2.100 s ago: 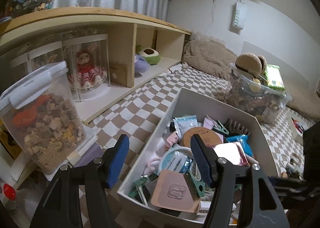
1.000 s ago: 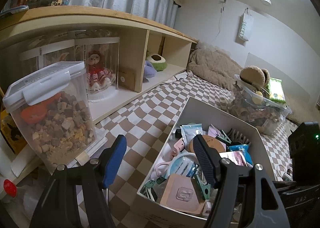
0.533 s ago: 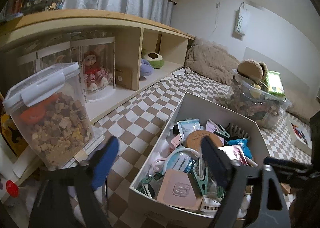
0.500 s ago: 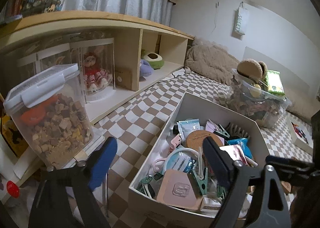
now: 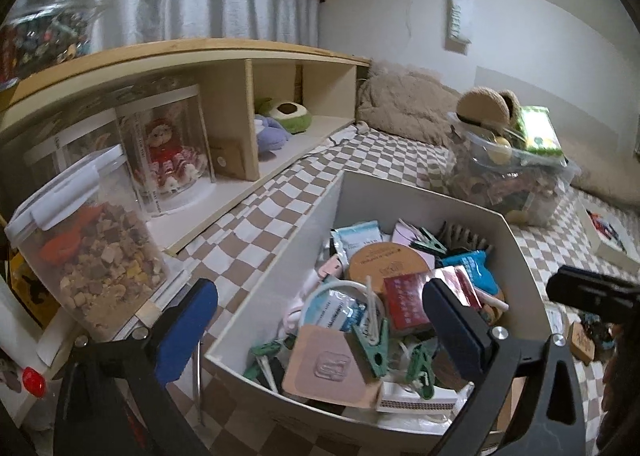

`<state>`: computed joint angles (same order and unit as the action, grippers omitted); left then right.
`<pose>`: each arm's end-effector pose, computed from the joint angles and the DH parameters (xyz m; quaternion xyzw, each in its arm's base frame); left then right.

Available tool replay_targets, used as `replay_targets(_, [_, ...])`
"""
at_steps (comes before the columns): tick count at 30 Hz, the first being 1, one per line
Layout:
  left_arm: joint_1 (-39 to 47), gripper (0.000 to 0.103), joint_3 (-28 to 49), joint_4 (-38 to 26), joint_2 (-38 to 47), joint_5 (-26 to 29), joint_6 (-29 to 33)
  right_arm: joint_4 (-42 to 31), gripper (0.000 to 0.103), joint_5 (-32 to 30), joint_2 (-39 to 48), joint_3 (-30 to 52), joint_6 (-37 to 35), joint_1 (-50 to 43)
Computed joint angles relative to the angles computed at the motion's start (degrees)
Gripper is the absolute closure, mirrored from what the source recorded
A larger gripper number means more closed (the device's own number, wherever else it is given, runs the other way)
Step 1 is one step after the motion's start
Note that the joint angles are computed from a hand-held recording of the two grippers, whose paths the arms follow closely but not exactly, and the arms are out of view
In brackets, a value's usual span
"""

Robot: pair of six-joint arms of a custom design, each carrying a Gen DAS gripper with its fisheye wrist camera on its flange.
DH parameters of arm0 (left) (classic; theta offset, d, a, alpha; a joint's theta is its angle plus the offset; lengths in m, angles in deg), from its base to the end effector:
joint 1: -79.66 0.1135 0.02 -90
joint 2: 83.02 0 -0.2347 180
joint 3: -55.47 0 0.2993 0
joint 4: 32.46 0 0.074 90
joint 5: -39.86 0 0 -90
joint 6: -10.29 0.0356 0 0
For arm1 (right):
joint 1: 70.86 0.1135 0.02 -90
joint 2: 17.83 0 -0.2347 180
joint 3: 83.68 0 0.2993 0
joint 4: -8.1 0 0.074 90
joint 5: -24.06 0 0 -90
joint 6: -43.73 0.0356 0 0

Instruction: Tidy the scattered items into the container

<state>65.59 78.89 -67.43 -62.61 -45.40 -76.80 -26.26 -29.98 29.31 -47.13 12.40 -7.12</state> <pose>0.1853 -0.0495 0.1531 0.1488 0.8612 -0.0831 0.4789 0.1193 0.1946 0.1579 0.0793 0.8830 0.1820 0.4254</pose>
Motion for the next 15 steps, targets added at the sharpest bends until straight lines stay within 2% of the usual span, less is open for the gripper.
replay_targets(15, [-9.9,0.000,0.0,-0.4,0.4,-5.4,-3.1,-8.9,0.000,2.8,-12.2,-5.9,5.0,1.8])
